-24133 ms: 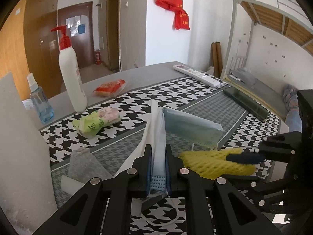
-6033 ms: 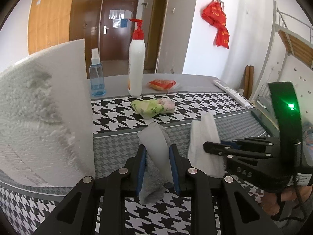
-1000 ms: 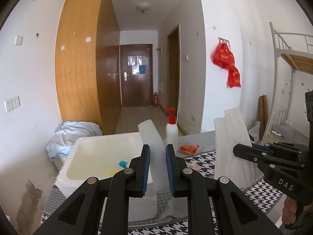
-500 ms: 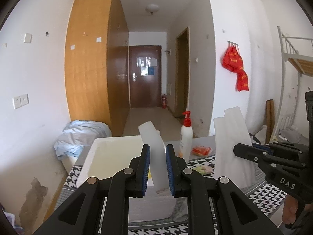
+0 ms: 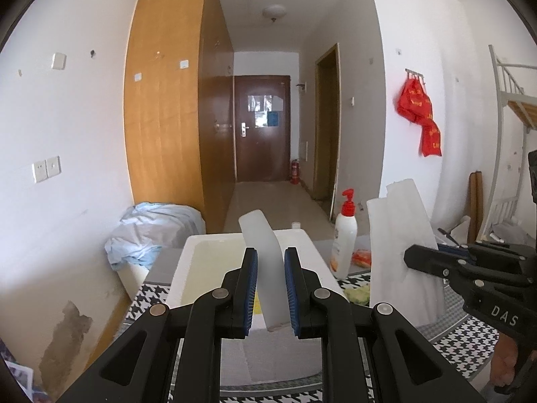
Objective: Organize soft objects
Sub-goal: 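Carry the roll and sheet over the white foam box with both tools, then open the left tool over the box while the right tool releases the sheet inside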
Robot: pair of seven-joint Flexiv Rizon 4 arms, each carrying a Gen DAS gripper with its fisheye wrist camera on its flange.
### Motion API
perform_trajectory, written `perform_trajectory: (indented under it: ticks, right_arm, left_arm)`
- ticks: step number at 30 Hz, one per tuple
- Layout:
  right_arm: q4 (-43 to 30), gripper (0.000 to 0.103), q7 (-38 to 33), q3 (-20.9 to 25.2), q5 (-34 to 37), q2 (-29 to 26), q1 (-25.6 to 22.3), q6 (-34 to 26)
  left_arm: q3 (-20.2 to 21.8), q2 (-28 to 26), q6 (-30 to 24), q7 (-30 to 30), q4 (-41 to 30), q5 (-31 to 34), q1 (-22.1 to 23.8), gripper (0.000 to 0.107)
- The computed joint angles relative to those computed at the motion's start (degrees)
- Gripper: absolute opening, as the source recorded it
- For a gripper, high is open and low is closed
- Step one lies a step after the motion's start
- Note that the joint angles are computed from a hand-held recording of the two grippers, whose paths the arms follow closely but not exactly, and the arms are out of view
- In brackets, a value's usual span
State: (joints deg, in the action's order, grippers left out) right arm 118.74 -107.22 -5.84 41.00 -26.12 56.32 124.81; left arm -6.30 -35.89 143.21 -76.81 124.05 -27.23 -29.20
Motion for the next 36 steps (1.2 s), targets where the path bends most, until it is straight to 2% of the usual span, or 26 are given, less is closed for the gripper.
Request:
perform_trajectory:
  ticks: [13, 21, 30, 33, 34, 35, 36]
  right_arm:
    - [-2.7, 0.011, 1.0, -7.7, 1.2, -1.6, 5.0, -4.9]
    - [-2.4, 0.011, 5.4, -14.6, -0.7, -2.9, 9.7, -7.5]
    - [-0.8, 0.011, 11.4, -20.0, -4.6, -4.2, 13.3, -8.2]
    - [-0.1, 0.011, 13.1, -21.2, -5.9, -4.4, 14.2, -8.0]
    - [0.0, 0.011, 13.5, -21.4, -6.3, -4.5, 14.3, -7.9]
    - [0.2, 0.011, 13.9, -21.6, -6.6, -4.5, 14.4, -7.8]
    - [0.3, 0.011, 14.3, -21.8, -6.9, -4.5, 14.6, -7.8]
  left_arm:
    - [0.2, -2.0, -5.0, -0.5, -4.2, 2.2, 2.3, 0.018]
    - [0.5, -3.1, -8.0, -1.2, -6.3, 3.1, 3.2, 0.018]
    - [1.0, -3.5, -11.5, -1.5, -7.8, 3.6, 3.7, 0.020]
    - [1.6, -3.4, -11.3, -1.7, -7.7, 3.2, 3.4, 0.028]
    - [1.9, -3.3, -11.0, -1.8, -7.4, 2.6, 3.1, 0.039]
    - [2.0, -3.3, -10.5, -1.9, -7.2, 2.3, 2.9, 0.060]
    - [2.0, -3.3, -10.2, -2.1, -7.2, 2.4, 3.0, 0.072]
